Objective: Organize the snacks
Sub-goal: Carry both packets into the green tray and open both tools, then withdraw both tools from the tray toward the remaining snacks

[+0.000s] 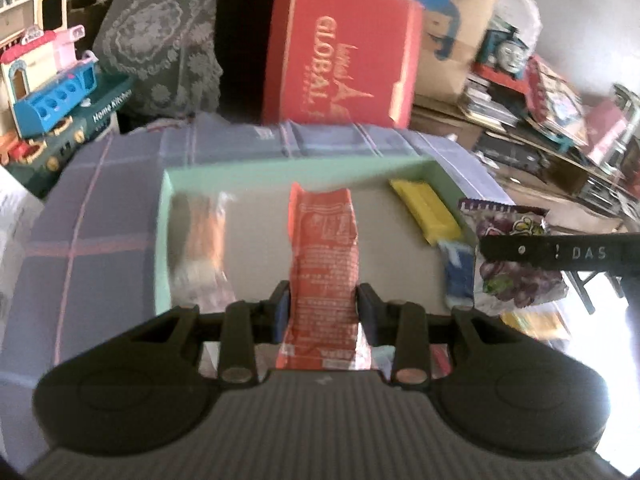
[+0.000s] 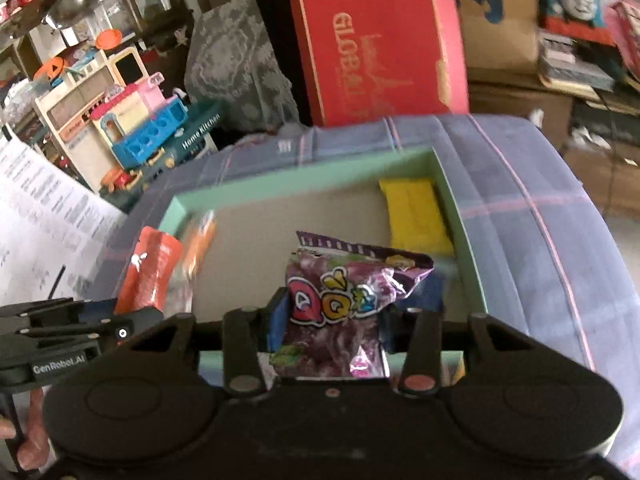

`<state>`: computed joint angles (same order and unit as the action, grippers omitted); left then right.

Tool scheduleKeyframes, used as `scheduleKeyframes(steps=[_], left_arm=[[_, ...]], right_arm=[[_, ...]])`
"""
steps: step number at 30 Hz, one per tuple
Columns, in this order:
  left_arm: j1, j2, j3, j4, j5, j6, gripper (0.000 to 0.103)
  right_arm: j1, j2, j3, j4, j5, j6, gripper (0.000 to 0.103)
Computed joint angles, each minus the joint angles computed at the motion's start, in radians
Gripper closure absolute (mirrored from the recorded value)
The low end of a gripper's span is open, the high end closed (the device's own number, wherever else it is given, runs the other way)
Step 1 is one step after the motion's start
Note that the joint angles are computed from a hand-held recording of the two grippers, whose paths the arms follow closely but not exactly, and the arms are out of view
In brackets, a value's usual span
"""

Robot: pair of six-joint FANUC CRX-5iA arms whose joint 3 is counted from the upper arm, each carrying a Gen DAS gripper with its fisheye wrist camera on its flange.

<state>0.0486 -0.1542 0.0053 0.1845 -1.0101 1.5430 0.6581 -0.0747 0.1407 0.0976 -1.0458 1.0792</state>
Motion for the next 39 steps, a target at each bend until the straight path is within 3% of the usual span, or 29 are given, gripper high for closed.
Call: scheduleKeyframes(steps=[6,15,17,18,19,20,21,28,39], left_arm=[[0.02,0.185,0.17,-0.052,-0.034,0.047,0.068],[0.021,0.341,0.278,-0.091,-0.062,0.074,0.067],[0.009,0.36,0.299,-0.121,-0.062,0.101,0.06],[0.001,0.369,0.312,-0.141,-0.067,0.118,0.035],[-0.008,0.373,0.322,-0.163,-0.07,0.14,0.011],[-0.018,0.369,0.322,-0.19,-0.061,0.165,0.005],[-0.029,0.359,0.315,-0.214,-0.046,0.182,0.002],[-0.047,0.338,0.319,-0.22,-0.082,0.187,0.002],[-0.076,0.198,0.222,-0.216,-0.091,0.188,0.0]], right_arm=[[-0.071,0.212,0.235,-0.087,-0.023,0.112,0.06],[-0.107,0.397,0.404,-0.129,-0.064,0.17,0.06],[-0.111,0.426,0.431,-0.142,-0.069,0.181,0.052],[-0.111,0.433,0.434,-0.139,-0.062,0.182,0.044],[-0.105,0.428,0.42,-0.126,-0.047,0.172,0.022],[-0.099,0.418,0.398,-0.109,-0.019,0.157,0.006],[-0.096,0.402,0.371,-0.096,0.012,0.144,0.002],[-0.09,0.348,0.308,-0.07,0.041,0.116,0.0],[-0.055,0.179,0.163,-0.053,0.058,0.111,0.0]])
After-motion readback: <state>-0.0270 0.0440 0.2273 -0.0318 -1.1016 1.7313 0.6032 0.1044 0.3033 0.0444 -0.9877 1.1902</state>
